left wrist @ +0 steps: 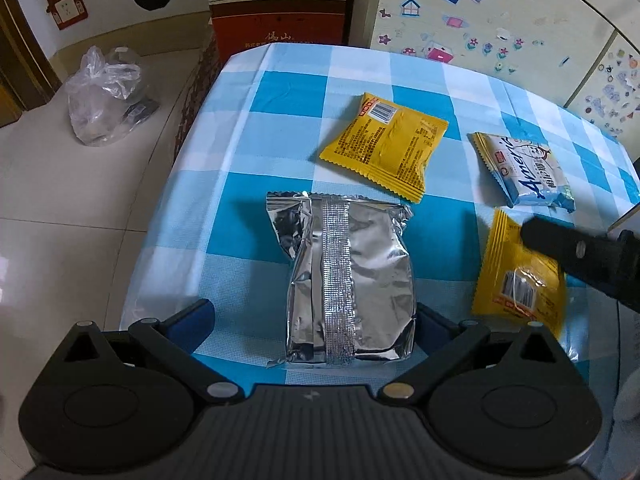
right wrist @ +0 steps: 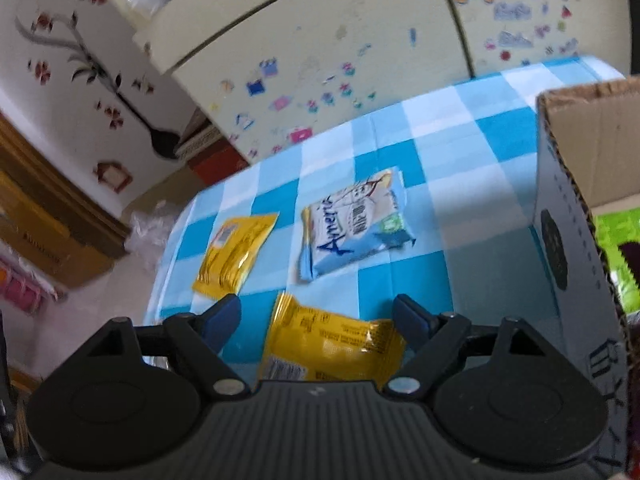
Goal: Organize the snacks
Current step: 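Grasp the silver foil bag with the left tool while the right grasps the yellow bag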
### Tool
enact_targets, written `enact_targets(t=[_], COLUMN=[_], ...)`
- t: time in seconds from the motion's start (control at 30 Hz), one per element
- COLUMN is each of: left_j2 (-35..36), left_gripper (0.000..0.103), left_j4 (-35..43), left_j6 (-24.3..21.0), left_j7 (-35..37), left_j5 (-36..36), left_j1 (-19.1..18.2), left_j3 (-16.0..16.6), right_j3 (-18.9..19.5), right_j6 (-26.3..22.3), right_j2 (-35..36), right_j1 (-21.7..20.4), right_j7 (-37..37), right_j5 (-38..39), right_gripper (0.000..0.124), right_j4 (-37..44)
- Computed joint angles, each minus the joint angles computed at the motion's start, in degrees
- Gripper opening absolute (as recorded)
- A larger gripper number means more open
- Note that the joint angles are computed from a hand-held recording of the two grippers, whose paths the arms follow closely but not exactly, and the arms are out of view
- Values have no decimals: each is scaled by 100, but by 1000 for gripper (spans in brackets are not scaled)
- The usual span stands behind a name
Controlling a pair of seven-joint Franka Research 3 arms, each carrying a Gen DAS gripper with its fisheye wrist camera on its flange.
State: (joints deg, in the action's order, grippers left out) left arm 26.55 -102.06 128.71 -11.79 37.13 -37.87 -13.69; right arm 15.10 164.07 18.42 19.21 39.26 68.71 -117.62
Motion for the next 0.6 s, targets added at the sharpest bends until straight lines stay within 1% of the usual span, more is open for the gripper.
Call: enact_targets(t=[0.03,0.07,0.1,0.17,0.33,0.4,0.43,0.5,0.53,0.6], left_j2=[-5,-10,-17,-33,-81,-108,-124,-134,-141,-146], left_gripper=[103,103,103,103,103,103,103,103,103,103], left_j4=[-6,-15,-27,-60,-159,-210,-238,-259,-270,-275], left_j6=[11,30,49,98,242,320,354,373,378,380], left_j7=[21,61,106,190,433,541,577,610,611,620], left_j5=[-12,-27,-40,-51,-73,-94,-97,-81,-78,-95], left_j1=[11,27,41,61,111,135,141,129,124,127], left_j3=[-6,-13,-20,-30,-56,-65,-66,-55,-51,-48], right_j3=[-121,-165,-172,-189,-275,-303,-255,98,321,546], right_j6=[-94,-216,-381,-440,-55,227,495,854,991,1089], right_j2=[-51,-90,-124,-180,-250,-262,-256,-232,-207,-171], right_j1=[91,99,59,64,332,450,470,209,32,-157], right_j7=[364,546,604,570,590,689,619,65,-296,-685], right_j5=[-396,-587,-675,-884,-1999,-2453,-2569,-2352,-2147,-1912], right_gripper=[84,84,84,84,83,83,83,83,83,84], right_j4=[-45,-78,-97,-168,-392,-501,-573,-642,-651,-638])
